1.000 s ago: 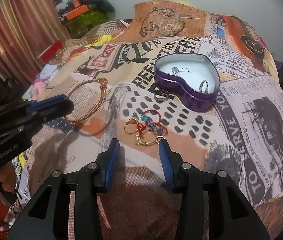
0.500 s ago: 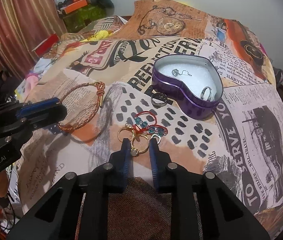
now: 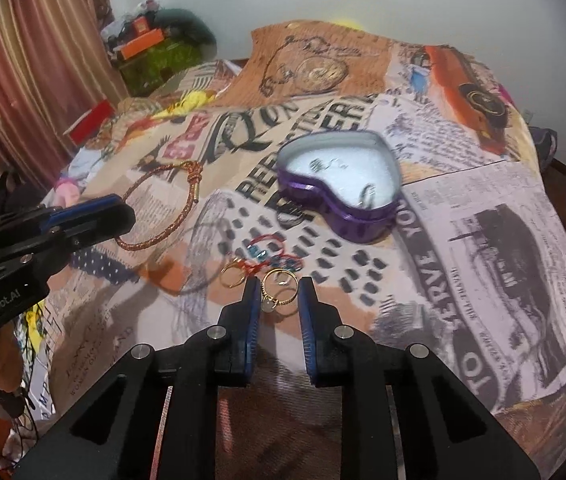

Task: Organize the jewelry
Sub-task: 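Grasp a red-gold beaded bracelet with the left tool while the right tool grasps a gold ring, then lower bracelet and gold ring into the purple heart tin and open both tools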

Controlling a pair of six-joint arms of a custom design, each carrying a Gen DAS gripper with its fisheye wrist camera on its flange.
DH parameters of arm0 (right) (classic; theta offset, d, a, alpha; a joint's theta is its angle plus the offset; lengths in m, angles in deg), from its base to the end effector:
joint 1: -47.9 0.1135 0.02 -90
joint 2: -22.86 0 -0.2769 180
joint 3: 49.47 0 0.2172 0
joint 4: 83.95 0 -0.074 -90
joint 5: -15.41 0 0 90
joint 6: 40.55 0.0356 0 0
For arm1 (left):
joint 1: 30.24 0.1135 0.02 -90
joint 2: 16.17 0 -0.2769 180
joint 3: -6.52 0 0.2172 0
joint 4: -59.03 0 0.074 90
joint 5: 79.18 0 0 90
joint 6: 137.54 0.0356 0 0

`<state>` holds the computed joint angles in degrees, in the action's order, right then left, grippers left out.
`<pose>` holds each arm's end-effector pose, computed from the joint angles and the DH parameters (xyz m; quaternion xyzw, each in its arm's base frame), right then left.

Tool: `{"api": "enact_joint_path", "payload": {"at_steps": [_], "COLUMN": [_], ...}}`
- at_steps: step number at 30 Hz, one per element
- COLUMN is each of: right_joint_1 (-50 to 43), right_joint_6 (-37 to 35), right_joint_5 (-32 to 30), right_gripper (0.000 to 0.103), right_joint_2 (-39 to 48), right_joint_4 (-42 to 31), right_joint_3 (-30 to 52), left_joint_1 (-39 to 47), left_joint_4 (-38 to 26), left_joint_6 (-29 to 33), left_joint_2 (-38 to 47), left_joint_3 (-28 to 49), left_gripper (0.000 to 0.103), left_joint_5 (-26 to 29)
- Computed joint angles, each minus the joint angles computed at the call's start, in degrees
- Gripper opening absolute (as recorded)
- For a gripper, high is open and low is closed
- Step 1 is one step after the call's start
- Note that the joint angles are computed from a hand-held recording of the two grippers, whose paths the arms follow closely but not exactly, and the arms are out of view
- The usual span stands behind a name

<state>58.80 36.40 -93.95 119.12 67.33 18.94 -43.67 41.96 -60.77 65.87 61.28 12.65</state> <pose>0.2938 0.0686 0.1975 -0.2432 0.9135 0.1557 0.2865 0.2459 -0.0599 0.2116 0.0078 0.9216 -0.1037 0.3740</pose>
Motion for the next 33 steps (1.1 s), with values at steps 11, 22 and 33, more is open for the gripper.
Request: {"api": "enact_joint_path", "payload": {"at_steps": [11,22,33], "right_joint_1": [-5.3,-7.7,-8.1], "right_joint_6": [1.2,1.5,2.5], "right_joint_5": [-3.3,-4.6,-6.1], "right_gripper": [0.017,0.017,0.017], "right_joint_2": [-3.7,-3.2,3.0], "right_joint_4": [1.1,3.9,5.4], "right_joint_3": [2.5,5.3,10.2], "left_joint_1": [-2.5,-3.4,-2.3], "left_joint_4": [-0.5,0.2,0.7], "left_joint_6": [0.2,1.2,3.3], "left_joint_2": [3.5,9.0,17.1], "left_joint_3": [6.5,13.2,19.8], "left_gripper": [0.012,0.012,0.012], "left_joint_5": [-2.0,-2.7,-2.2]}}
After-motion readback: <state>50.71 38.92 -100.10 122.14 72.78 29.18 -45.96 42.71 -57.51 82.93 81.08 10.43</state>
